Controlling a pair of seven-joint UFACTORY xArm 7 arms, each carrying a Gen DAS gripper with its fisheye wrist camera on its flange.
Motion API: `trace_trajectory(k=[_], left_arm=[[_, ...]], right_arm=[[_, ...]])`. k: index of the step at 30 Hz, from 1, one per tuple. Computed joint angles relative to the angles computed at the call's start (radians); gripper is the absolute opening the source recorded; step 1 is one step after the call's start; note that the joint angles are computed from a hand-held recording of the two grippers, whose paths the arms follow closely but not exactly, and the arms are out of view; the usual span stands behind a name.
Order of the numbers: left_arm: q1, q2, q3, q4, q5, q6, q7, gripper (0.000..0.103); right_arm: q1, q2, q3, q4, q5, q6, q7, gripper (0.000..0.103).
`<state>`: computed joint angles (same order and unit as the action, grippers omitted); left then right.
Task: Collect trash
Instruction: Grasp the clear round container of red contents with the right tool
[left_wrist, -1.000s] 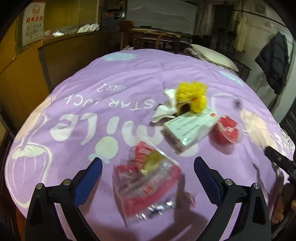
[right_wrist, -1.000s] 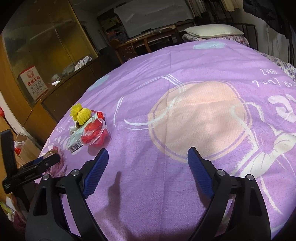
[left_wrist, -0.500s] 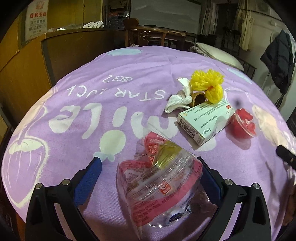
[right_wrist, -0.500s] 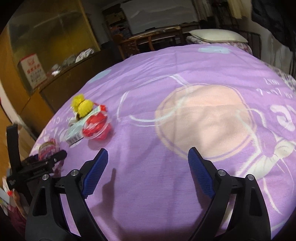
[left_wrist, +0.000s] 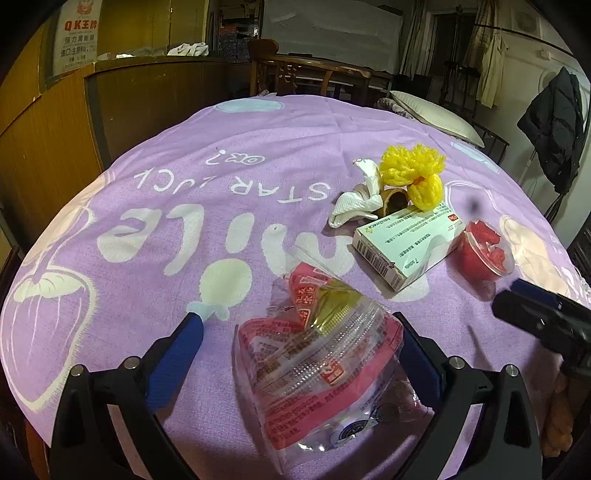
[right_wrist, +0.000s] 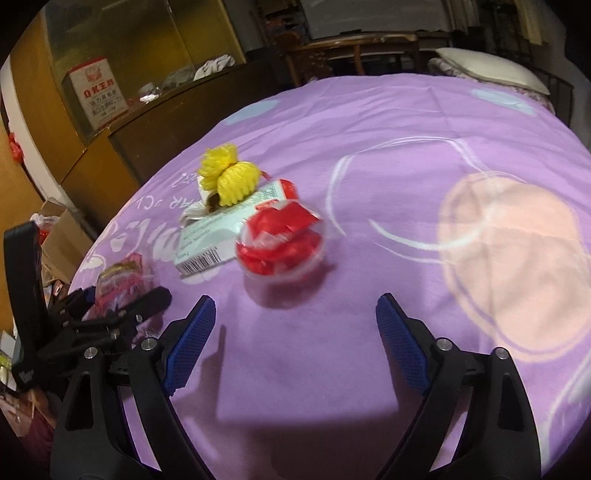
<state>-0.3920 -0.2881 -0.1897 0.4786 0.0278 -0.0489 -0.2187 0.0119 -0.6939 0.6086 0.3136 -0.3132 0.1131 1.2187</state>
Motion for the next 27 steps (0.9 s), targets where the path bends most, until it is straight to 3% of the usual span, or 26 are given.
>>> trace_trajectory(k=[4, 7, 8, 9, 10, 12, 14, 17, 20, 25, 27], left_arm=[[-0.036, 0.0, 0.036, -0.004, -0.014, -0.007, 0.015, 0.097], [-0.037, -0.001, 0.036, -0.005, -0.018, -0.008, 0.018, 0.097], [-0.038, -0.002, 0.037, -0.005, -0.019, -0.008, 0.019, 0.097], [-0.038, -0.001, 0.037, -0.005, -0.02, -0.008, 0.02, 0.097], [-0.038, -0.001, 0.036, -0.005, -0.021, -0.008, 0.021, 0.097], [-0.038, -0.001, 0.036, -0.005, -0.021, -0.008, 0.022, 0.097], [-0.062, -0.004, 0.06, -0.01, -0.03, -0.01, 0.034, 0.097], [-0.111, -0.007, 0.108, -0.014, -0.05, -0.014, 0.058, 0.097], [-0.087, -0.009, 0.085, -0.013, -0.051, -0.01, 0.057, 0.097], [0.021, -0.043, -0.027, -0.029, -0.006, 0.01, 0.019, 0.097], [0.016, -0.05, -0.021, -0.031, 0.0, 0.016, 0.016, 0.097]], right_arm=[[-0.08, 0.064, 0.033, 0.064, -0.033, 0.001, -0.012, 0.087], [-0.092, 0.096, 0.03, 0.088, -0.054, 0.016, -0.019, 0.087], [-0.096, 0.085, 0.03, 0.077, -0.059, -0.004, -0.01, 0.083], [-0.102, 0.065, 0.033, 0.059, -0.06, -0.027, 0.001, 0.074], [-0.098, 0.043, 0.027, 0.04, -0.055, -0.04, 0.004, 0.055], [-0.116, -0.062, 0.064, -0.001, -0.038, -0.013, 0.051, 0.055], [-0.081, -0.151, 0.065, -0.039, -0.021, 0.058, 0.079, 0.055], [0.003, -0.159, -0.026, -0.092, 0.003, 0.062, 0.075, 0.056], [0.011, -0.147, -0.051, -0.105, 0.011, 0.031, 0.067, 0.057], [0.013, -0.133, -0.058, -0.1, 0.011, 0.036, 0.059, 0.058], [0.002, -0.126, -0.053, -0.105, 0.016, 0.006, 0.065, 0.058]])
